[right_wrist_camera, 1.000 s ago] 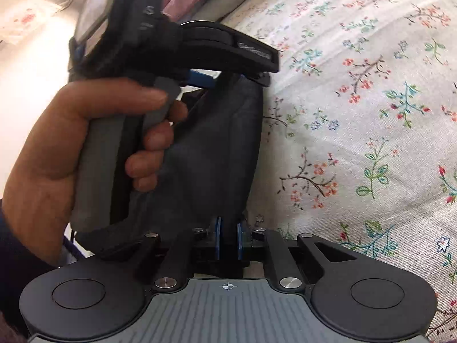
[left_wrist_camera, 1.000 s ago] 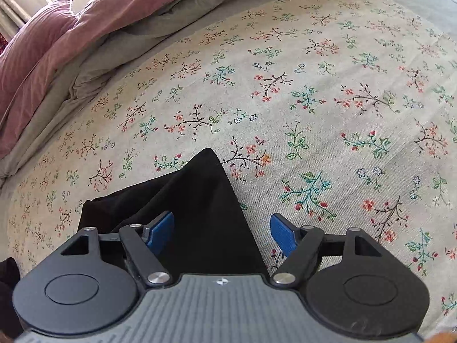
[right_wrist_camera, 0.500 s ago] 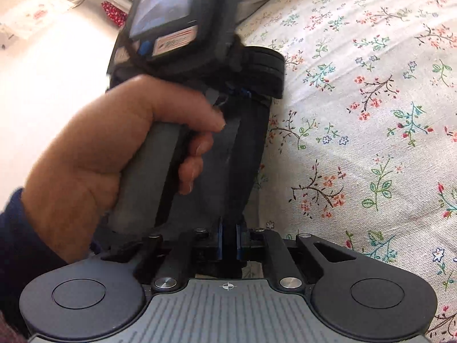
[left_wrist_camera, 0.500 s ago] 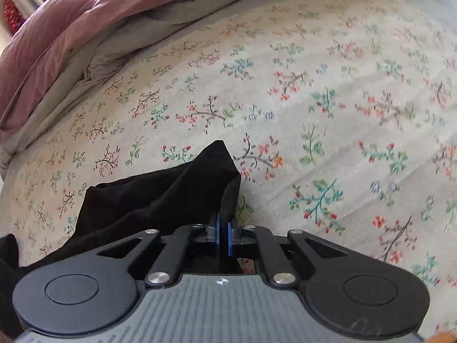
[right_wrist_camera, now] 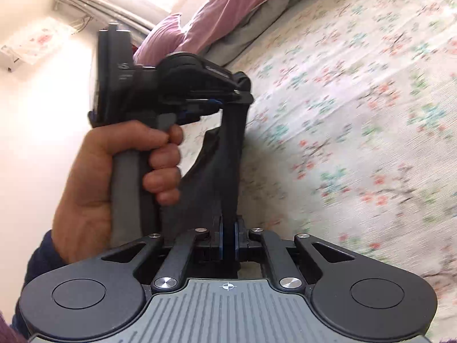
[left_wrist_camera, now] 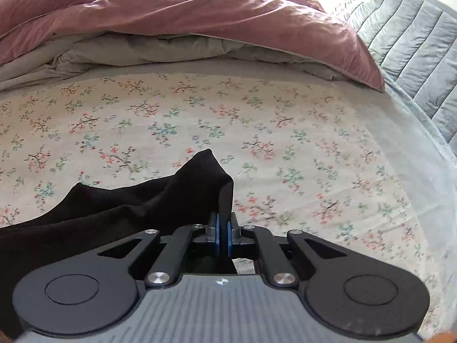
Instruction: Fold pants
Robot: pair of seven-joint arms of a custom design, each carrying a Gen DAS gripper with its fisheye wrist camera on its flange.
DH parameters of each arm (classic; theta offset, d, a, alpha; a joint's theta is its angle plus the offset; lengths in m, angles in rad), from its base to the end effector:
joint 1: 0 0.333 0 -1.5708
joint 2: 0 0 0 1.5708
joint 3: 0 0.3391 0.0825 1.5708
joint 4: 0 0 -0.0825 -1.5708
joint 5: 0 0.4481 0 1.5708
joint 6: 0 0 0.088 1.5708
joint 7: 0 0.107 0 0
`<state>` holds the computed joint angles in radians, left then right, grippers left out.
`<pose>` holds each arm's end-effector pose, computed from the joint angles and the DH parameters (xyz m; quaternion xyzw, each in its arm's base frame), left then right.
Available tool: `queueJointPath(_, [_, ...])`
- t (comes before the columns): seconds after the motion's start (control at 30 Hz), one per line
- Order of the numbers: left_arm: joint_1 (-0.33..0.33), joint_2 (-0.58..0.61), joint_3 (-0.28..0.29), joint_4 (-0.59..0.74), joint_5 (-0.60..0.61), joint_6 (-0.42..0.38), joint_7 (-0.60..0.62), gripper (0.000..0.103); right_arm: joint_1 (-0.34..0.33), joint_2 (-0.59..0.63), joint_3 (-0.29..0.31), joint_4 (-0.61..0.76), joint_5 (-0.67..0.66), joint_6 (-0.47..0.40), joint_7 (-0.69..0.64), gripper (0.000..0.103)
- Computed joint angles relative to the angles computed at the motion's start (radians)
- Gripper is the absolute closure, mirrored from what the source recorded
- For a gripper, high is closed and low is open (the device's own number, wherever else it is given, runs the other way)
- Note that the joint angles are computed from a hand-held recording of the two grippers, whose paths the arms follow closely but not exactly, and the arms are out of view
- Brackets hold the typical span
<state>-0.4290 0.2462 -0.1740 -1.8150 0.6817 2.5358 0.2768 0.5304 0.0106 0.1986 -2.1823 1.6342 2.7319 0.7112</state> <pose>0.5958 -0.4085 0.4491 -0.7421 0.5867 -0.2618 0.1913 0.4768 0.3746 0.3976 -0.6642 0.5616 0.1660 0.4647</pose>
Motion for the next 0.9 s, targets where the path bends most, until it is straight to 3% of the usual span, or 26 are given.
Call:
queueJointPath(0.23, [-0.061,0.108,0.011,0.129,0.026,0.068,-0.045,0.102,-0.047,-0.131,-0.052,-0.126,0.053,0.008,-0.083,0.095])
queueJointPath(0.43, [-0.089,0.147,0.038,0.139,-0.016,0.092,-0.041,0.102,-0.062,-0.162,-0.068,-0.171,-0.074,0.032,-0.031,0.092])
queueJointPath(0.53, [-0.089,0.132,0.047,0.117,-0.026,0.105,-0.053,0.102,-0.056,-0.161,-0.064,-0.179,-0.186,0.062,0.048,0.081])
queueJointPath(0.6, [-0.094,0.117,0.052,0.107,-0.016,0.102,-0.061,0.102,-0.049,-0.168,-0.073,-0.185,-0.186,0.076,0.047,0.048])
queueJointPath(0.67, [-0.095,0.102,0.051,0.101,-0.008,0.094,-0.067,0.102,-0.044,-0.160,-0.079,-0.181,-0.169,0.094,0.027,0.034])
queueJointPath(0.8, [-0.086,0.083,0.040,0.090,-0.003,0.082,-0.058,0.102,-0.042,-0.140,-0.079,-0.170,-0.197,0.105,0.053,0.034])
queueJointPath(0.9, [-0.077,0.067,0.036,0.068,0.001,0.095,-0.072,0.102,-0.038,-0.143,-0.082,-0.169,-0.163,0.087,0.002,0.034])
